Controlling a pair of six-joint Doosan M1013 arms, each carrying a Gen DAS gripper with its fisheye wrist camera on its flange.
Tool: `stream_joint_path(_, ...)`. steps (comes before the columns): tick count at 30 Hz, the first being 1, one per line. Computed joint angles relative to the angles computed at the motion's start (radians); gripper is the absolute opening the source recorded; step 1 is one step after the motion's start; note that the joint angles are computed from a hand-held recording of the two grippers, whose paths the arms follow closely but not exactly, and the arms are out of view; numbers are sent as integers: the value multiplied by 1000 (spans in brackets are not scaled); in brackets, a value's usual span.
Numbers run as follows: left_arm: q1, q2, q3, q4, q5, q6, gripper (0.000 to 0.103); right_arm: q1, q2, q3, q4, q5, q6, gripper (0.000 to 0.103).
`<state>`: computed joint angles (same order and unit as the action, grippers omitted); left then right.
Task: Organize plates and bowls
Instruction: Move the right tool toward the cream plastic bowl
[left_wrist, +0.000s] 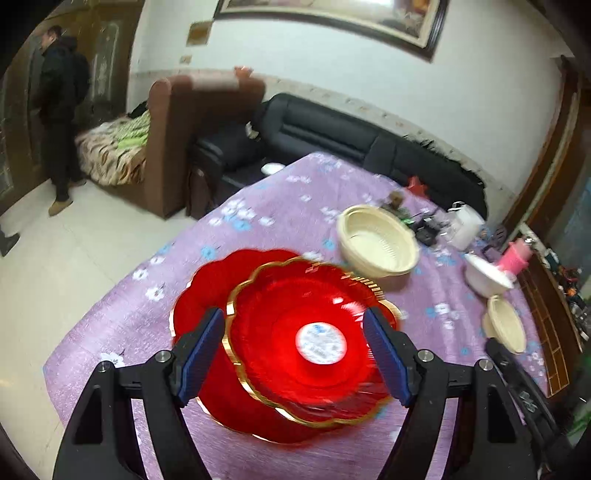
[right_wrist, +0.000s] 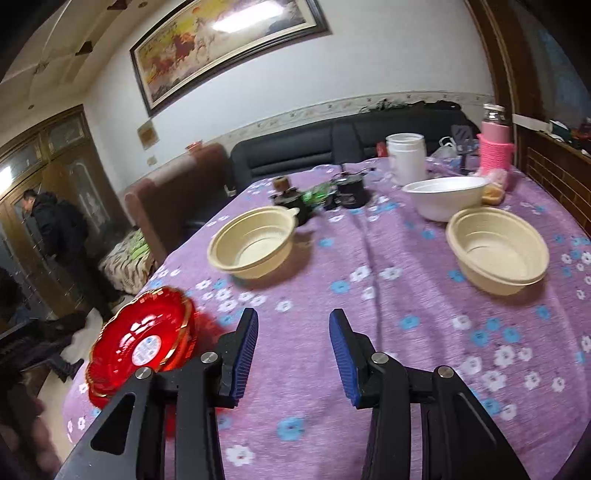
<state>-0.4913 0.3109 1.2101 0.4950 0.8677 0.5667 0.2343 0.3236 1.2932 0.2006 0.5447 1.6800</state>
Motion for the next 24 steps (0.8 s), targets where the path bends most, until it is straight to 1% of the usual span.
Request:
stream_joint_path(2, -11, -1, -10, -15, -20, 35, 77, -12, -2, 3, -14, -3, 24, 46)
stream_joint_path(6, -27, 21, -52, -132, -40, 178, 78, -38, -5, 6, -29, -2, 62, 46)
stream_joint_path(9, -43, 50, -90, -187, -25, 267, 78, -57, -13, 14, -46, -9, 82, 46)
stream_joint_path(12, -56, 78, -127, -226, -2, 329, 78, -77, -19, 19, -74, -17, 109, 46)
stream_joint_path(16, -70, 103, -160, -243, 29, 366, 78, -107, -20, 8, -107, -31, 154, 47)
stream_joint_path(18, -73, 115, -177, -248, 47, 373, 78, -121, -14, -6, -143, -44, 186, 50)
stream_joint_path(19, -73, 118, -182, -252, 54, 372, 78, -129, -9, -15, -170, -53, 213, 53)
stream_joint_path(24, -75, 134, -204, -250, 90, 353, 78, -175, 13, -33, -202, -104, 307, 53)
